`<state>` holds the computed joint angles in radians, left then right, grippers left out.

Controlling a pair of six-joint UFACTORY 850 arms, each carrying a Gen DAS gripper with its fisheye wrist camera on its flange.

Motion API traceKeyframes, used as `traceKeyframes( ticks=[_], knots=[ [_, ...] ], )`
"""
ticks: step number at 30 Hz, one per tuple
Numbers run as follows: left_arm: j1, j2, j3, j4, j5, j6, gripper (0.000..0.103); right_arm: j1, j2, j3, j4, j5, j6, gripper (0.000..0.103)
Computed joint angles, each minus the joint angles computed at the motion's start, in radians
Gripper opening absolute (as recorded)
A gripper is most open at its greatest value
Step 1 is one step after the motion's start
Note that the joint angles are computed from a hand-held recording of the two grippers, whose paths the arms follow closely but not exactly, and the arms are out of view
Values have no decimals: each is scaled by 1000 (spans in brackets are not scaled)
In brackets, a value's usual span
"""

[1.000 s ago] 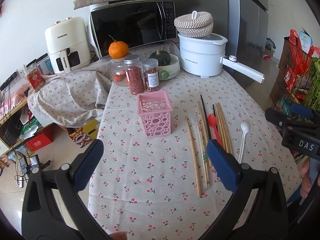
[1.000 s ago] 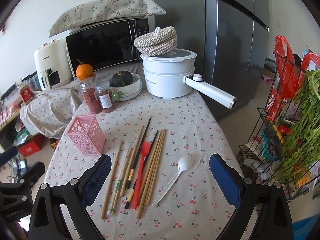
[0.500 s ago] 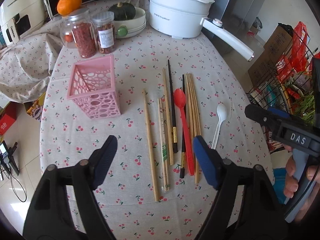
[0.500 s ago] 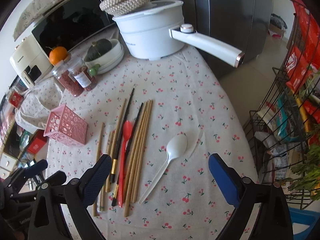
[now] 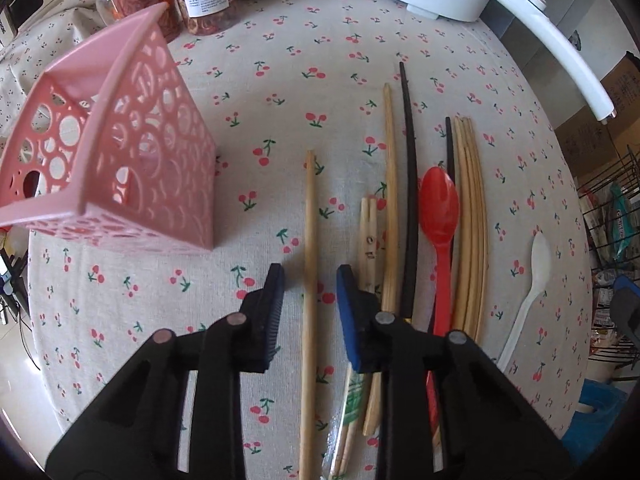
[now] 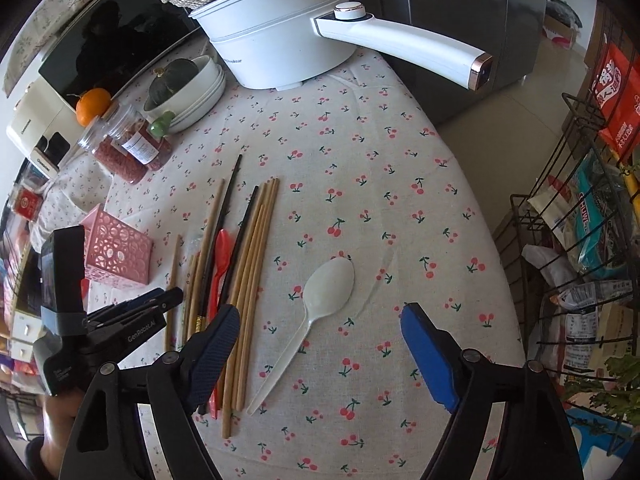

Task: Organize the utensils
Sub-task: 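Grasp a single wooden chopstick with the left tool while the right tool grasps a wooden chopstick pair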

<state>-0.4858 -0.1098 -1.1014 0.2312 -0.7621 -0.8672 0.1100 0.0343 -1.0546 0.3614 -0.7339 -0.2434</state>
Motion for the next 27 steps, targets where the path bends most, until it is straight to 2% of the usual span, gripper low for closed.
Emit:
traceKeyframes(
  ticks=[3,5,7,9,15,18,19,20,22,25,27],
  knots=[
    [-13,-16,-20,23,-35,-5,26,-7,-17,-9,12,-6,0,84],
    [-16,-28,-38,14,-52,19,8,-11,-30,-12,24,-12,2,84],
    [-24,-34,-52,27,-78,11,7,-10,-45,-16,21,-16,18,84],
    [-29,-4,-43,44,-70,14,7,-6,-58,-18,13,-16,35,80],
    [-50,166,24,53,-25,61,7,-3,-89,-26,82,-16,23,61],
    [-34,270,88,64,18,72,7,19,-112,-42,116,-19,5,45],
    [-19,296,114,66,47,76,7,32,-124,-51,114,-19,5,35],
    [-11,331,147,78,70,68,7,46,-140,-63,101,-21,17,29],
    [23,374,200,73,108,63,7,70,-172,-83,79,-20,42,25],
    [83,401,220,-86,148,190,7,99,-210,-108,41,-4,96,22],
    [86,414,226,-57,146,182,7,115,-230,-122,17,3,124,21]
  ],
)
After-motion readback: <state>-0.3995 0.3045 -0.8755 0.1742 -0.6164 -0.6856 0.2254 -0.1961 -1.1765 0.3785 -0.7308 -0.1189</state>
